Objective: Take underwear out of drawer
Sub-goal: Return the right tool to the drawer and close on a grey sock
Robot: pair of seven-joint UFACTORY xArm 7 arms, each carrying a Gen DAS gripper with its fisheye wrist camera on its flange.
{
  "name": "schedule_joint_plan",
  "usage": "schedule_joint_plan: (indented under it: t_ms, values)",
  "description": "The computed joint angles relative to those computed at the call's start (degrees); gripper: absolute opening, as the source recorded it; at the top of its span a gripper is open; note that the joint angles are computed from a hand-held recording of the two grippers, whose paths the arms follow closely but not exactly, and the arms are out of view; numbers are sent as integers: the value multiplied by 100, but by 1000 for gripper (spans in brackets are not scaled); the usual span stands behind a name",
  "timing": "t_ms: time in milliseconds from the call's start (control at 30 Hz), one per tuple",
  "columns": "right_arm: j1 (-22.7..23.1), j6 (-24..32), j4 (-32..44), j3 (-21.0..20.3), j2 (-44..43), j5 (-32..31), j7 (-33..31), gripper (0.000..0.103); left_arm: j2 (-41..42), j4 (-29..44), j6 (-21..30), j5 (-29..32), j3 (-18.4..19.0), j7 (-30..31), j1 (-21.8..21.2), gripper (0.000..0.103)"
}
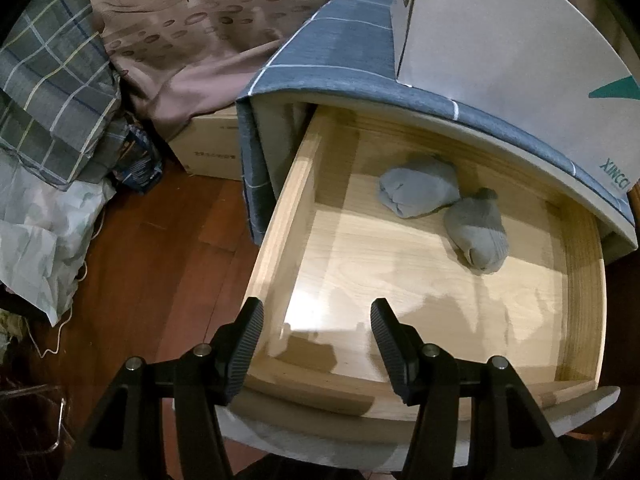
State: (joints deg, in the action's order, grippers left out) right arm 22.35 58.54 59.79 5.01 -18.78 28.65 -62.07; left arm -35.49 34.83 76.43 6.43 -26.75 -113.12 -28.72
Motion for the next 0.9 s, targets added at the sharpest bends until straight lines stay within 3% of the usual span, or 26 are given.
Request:
schedule_joint_plan:
  t_ms: [100, 533, 900]
  values:
    - [38, -66, -375, 38, -70, -148, -276, 44, -5, 7, 11, 13, -15, -35, 5, 57]
    - [241, -536, -933, 225, 381, -273, -834, 44, -331, -6, 348, 29, -240, -660, -9, 57]
    - [474, -1486, -1041, 613, 1084, -626, -796, 44, -681, -215, 263, -68, -276, -852, -51, 57]
